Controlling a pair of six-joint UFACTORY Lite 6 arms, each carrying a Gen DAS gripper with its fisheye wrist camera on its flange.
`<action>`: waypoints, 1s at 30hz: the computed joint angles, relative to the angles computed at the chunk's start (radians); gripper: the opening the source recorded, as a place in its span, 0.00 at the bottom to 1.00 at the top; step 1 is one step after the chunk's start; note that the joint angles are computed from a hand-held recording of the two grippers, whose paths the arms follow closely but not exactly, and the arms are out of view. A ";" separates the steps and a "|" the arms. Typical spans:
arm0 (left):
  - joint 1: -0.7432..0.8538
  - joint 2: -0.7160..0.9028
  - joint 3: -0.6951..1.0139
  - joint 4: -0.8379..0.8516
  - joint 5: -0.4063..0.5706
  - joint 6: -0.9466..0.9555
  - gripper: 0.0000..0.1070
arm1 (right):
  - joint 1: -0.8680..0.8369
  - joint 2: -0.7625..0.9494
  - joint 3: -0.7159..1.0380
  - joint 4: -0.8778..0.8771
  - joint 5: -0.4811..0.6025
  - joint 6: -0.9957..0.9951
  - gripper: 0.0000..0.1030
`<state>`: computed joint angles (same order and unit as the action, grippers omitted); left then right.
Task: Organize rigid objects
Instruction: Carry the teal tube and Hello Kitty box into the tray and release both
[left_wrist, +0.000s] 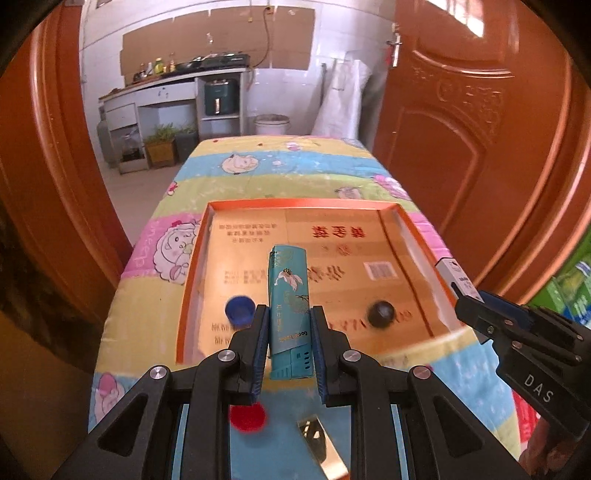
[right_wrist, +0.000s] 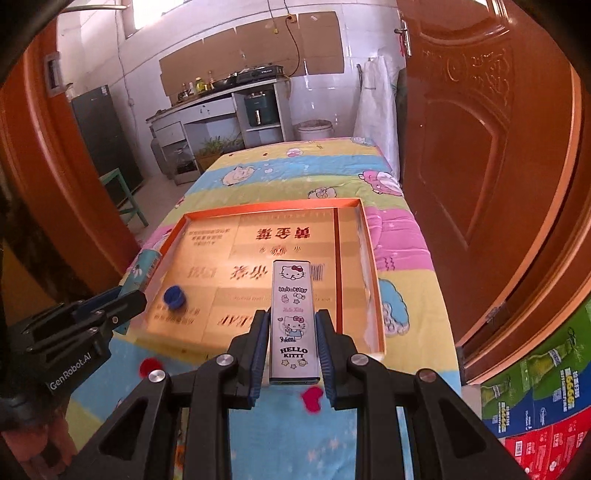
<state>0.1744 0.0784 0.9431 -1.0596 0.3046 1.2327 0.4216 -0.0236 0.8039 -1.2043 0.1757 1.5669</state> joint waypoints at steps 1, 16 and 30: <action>-0.006 0.020 0.013 0.000 -0.015 -0.004 0.21 | -0.011 0.032 0.022 -0.028 -0.007 0.021 0.25; -0.096 0.403 0.327 0.383 -0.114 -0.468 0.21 | -0.127 0.404 0.279 -0.142 -0.082 0.093 0.25; -0.107 0.561 0.463 0.650 -0.080 -0.757 0.21 | -0.133 0.488 0.319 -0.059 -0.074 0.011 0.26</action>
